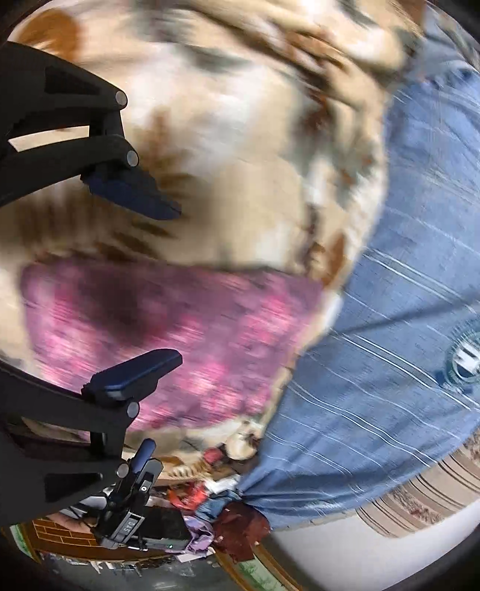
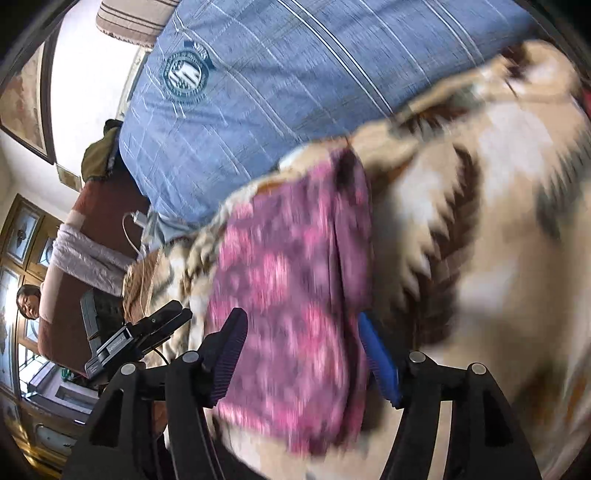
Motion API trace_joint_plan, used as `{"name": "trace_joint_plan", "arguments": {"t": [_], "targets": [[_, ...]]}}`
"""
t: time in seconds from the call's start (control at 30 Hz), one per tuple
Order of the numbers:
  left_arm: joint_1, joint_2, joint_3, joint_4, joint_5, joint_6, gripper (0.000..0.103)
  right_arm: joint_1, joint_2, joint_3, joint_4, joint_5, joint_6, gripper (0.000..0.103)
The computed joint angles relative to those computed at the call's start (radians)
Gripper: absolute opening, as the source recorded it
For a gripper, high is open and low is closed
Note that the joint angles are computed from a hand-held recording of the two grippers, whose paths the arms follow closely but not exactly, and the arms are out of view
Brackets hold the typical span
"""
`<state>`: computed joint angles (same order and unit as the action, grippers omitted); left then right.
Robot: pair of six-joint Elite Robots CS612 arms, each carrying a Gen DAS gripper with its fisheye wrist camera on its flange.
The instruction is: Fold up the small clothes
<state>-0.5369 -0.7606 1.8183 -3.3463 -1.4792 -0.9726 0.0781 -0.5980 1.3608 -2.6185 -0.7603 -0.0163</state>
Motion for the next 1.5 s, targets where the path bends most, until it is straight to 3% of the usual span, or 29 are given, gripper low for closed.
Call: {"name": "trace_joint_plan", "arguments": {"t": [0.1, 0.2, 0.3, 0.33, 0.37, 0.5, 0.6, 0.67, 0.73, 0.77, 0.83, 0.87, 0.93, 1.07, 1.2, 1.27, 1.33, 1.43, 1.5], "targets": [[-0.013, 0.017, 0.043, -0.074, -0.052, -0.078, 0.072, 0.003, -0.026, 0.076, 0.004, -0.029, -0.022, 0.065], [-0.022, 0.041, 0.053, -0.111, -0.099, -0.148, 0.072, 0.005, -0.030, 0.117, -0.038, -0.082, 0.022, 0.065], [-0.026, 0.050, 0.039, -0.104, -0.108, -0.153, 0.072, -0.004, -0.020, 0.123, -0.025, -0.028, 0.045, 0.065], [-0.024, 0.050, 0.034, -0.103, -0.112, -0.165, 0.072, -0.005, -0.014, 0.119, -0.013, -0.011, 0.051, 0.060], [-0.022, 0.051, 0.035, -0.122, -0.117, -0.173, 0.072, -0.007, -0.007, 0.114, -0.003, -0.002, 0.068, 0.055], [-0.028, 0.040, 0.056, -0.213, -0.083, -0.185, 0.075, -0.018, 0.001, 0.122, -0.015, 0.049, 0.107, 0.053], [-0.024, 0.036, 0.034, -0.134, -0.070, -0.176, 0.076, -0.015, 0.003, 0.122, -0.017, 0.042, 0.099, 0.051], [-0.015, 0.054, 0.012, -0.108, -0.117, -0.183, 0.076, -0.012, 0.007, 0.116, -0.002, 0.048, 0.094, 0.034], [-0.015, 0.076, 0.001, -0.140, -0.156, -0.169, 0.076, -0.010, 0.004, 0.116, 0.003, 0.037, 0.068, 0.031], [-0.018, 0.082, -0.005, -0.134, -0.166, -0.155, 0.073, -0.007, 0.001, 0.118, 0.002, 0.021, 0.050, 0.026], [-0.028, 0.081, -0.005, -0.112, -0.132, -0.135, 0.041, -0.001, -0.004, 0.115, 0.013, -0.005, 0.019, 0.019], [-0.028, 0.081, -0.005, -0.110, -0.135, -0.130, 0.013, 0.000, -0.003, 0.112, 0.018, 0.000, 0.016, 0.016], [-0.027, 0.076, 0.014, -0.183, -0.127, -0.156, 0.008, -0.002, -0.009, 0.111, 0.023, 0.003, 0.004, 0.013], [-0.043, 0.059, 0.059, -0.265, -0.084, -0.156, 0.005, -0.010, -0.041, 0.144, -0.024, 0.006, -0.019, 0.012], [-0.033, 0.089, 0.045, -0.210, -0.116, -0.225, 0.005, 0.002, -0.025, 0.120, 0.030, -0.044, -0.052, 0.011], [-0.043, 0.073, 0.059, -0.214, -0.073, -0.198, 0.005, 0.000, -0.025, 0.124, 0.022, -0.025, -0.034, 0.011], [-0.055, 0.056, 0.058, -0.163, -0.031, -0.156, 0.005, -0.002, -0.032, 0.139, -0.019, -0.021, -0.024, 0.012], [-0.065, 0.055, 0.042, -0.076, 0.004, -0.120, 0.007, 0.001, -0.012, 0.116, 0.027, -0.024, -0.035, 0.014], [-0.073, 0.053, 0.043, -0.054, 0.042, -0.113, 0.020, -0.001, -0.001, 0.118, 0.009, 0.004, -0.022, 0.015]]}}
